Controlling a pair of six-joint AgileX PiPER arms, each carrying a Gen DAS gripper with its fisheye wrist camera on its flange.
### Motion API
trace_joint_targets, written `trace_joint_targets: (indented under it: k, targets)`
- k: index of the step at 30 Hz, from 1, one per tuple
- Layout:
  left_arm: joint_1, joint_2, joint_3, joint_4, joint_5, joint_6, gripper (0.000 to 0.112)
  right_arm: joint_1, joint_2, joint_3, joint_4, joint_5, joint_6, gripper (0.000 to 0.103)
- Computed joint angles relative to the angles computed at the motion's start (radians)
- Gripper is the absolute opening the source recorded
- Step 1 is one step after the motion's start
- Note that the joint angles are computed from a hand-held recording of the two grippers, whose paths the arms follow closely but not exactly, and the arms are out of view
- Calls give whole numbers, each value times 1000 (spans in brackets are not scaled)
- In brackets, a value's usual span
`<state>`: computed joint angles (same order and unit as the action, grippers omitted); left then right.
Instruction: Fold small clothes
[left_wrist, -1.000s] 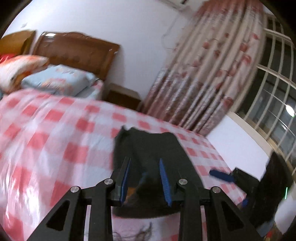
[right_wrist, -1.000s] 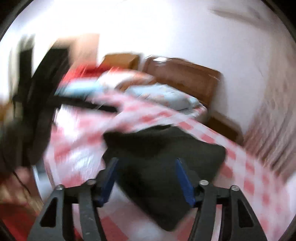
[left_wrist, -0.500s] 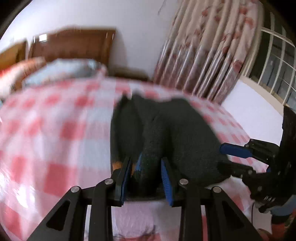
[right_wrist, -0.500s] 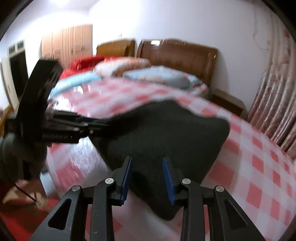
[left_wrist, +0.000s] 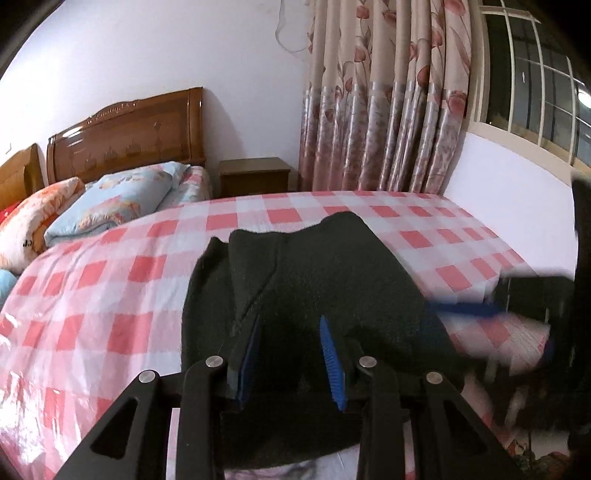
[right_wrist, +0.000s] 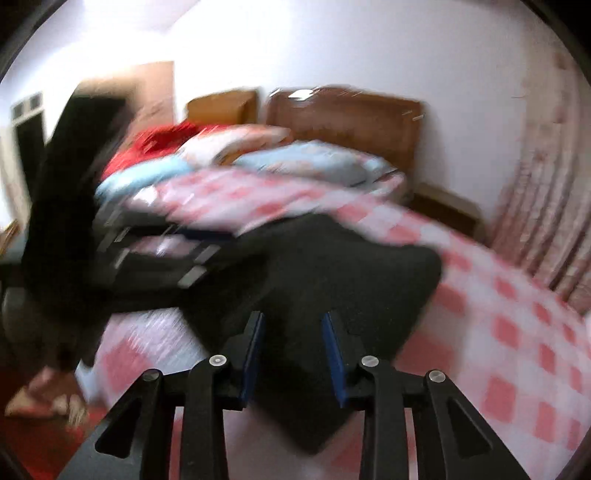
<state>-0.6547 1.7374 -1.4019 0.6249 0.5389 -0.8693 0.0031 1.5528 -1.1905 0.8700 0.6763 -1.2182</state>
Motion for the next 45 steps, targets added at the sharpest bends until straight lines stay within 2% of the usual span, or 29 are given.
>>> trace_joint_targets:
  k: [2,4,6,9,12,13,15,18,19,20,21,23,25,26,28,30,34,36,39,43,45]
  targets:
    - [-5,20,-14,-5,23,16,33,-29,66,-98,18,-8,75,0]
    - [-39,40,-12,90,67,-52,33,-49,163,-239,0,15,199,26]
    - [-71,54,-18,169,107,-93,34,-33,291,-400,-66,63,312,26]
    - [-83,63,-22,188,123,-93,36,1,468,-591,-232,165,468,31]
    - [-78,53,-4,190,106,-97,36,7,430,-540,-226,111,480,33]
    - [-78,49,3,195,105,-101,36,6,410,-515,-211,92,477,37]
    - [-77,46,8,198,101,-102,36,-1,331,-407,-127,45,396,37]
    - [-74,36,20,190,89,-104,36,-11,228,-285,-26,28,263,38]
    - [-73,33,25,190,84,-107,36,-14,183,-229,-4,22,213,47]
    - [-72,31,28,189,79,-110,37,-17,154,-191,13,26,174,89]
    - [-71,33,26,189,78,-112,36,-22,110,-130,34,37,111,103]
    - [-76,38,20,198,86,-122,37,13,73,-41,-8,-20,59,103]
    - [-81,45,13,200,93,-125,39,73,39,54,-107,-151,52,103]
    - [-84,47,10,203,98,-126,40,83,23,80,-97,-183,34,103]
    - [-89,51,6,211,108,-130,40,83,8,81,-117,-170,84,103]
    - [-86,49,8,209,104,-132,40,84,-22,104,-75,-181,47,103]
    - [-87,48,13,222,103,-140,41,126,-28,175,-102,-297,56,103]
    - [-91,48,14,232,107,-150,41,124,-32,176,-121,-287,75,103]
    - [-88,46,18,233,100,-155,41,100,-27,139,-171,-215,134,103]
    - [-87,46,19,237,97,-164,41,45,-31,150,-99,-160,91,103]
    - [-91,50,16,245,103,-176,42,10,-29,134,-83,-98,104,103]
